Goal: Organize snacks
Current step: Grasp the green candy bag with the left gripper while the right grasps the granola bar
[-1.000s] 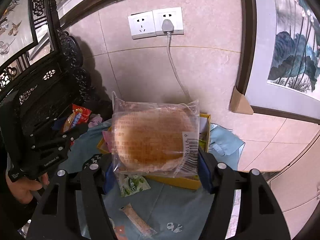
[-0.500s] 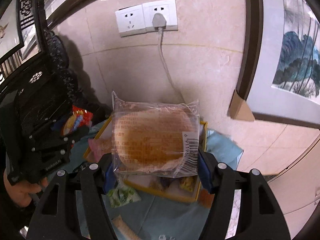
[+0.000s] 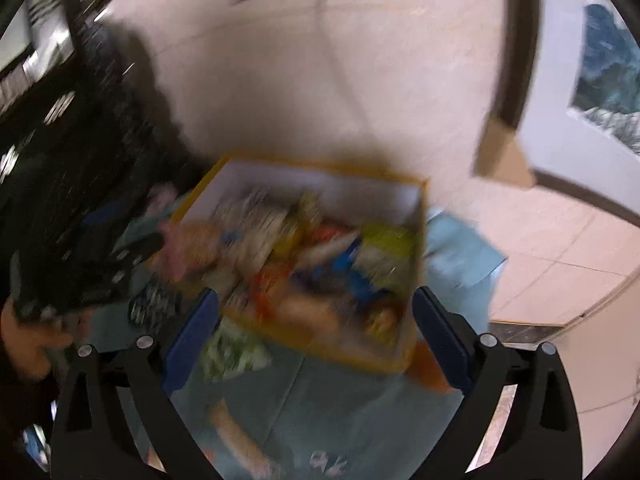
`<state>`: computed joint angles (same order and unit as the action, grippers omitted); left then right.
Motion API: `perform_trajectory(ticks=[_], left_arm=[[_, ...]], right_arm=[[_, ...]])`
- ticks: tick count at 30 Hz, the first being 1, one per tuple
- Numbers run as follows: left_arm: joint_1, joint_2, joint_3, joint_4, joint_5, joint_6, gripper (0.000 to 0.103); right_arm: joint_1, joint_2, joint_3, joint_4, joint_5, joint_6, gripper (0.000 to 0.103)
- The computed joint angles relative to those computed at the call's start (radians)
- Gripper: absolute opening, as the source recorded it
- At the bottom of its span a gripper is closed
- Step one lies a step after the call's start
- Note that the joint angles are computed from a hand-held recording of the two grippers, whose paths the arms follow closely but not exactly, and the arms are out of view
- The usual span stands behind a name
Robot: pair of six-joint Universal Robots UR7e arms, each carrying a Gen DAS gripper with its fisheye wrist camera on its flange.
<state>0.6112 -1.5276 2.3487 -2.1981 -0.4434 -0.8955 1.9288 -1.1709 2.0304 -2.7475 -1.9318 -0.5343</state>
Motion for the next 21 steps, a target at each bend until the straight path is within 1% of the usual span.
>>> perform_trajectory(ticks=[3,6,7,10,13,16,18,21], left_arm=[[0.013,-0.014,0.053,0.006,-0.066,-0.043,0.101],[0.042,0.010,0.107,-0.061,-0.149,-0.038,0.101],[0.049,0.026,0.116,-0.089,-0.160,-0.022,0.101],[0.062,0.098,0.129,-0.184,-0.183,0.037,0.101],[0.078,0.172,0.129,-0.296,-0.196,0.108,0.101],[0.102,0.239,0.112,-0.366,-0.201,0.154,0.101],[0.115,0.276,0.100,-0.414,-0.200,0.171,0.101],[0.126,0.316,0.093,-0.466,-0.200,0.186,0.101]], right_arm=[[-0.033,-0.022,0.099,0.062,0.031,-0.082,0.098],[-0.065,-0.001,0.185,0.101,0.010,-0.128,0.098],[-0.070,0.017,0.220,0.076,-0.010,-0.159,0.098],[-0.066,0.076,0.290,-0.062,-0.055,-0.250,0.098],[-0.061,0.132,0.317,-0.176,-0.068,-0.302,0.098],[-0.049,0.199,0.336,-0.300,-0.098,-0.370,0.097],[-0.043,0.229,0.338,-0.337,-0.114,-0.382,0.096],[-0.042,0.242,0.348,-0.385,-0.099,-0.378,0.096]])
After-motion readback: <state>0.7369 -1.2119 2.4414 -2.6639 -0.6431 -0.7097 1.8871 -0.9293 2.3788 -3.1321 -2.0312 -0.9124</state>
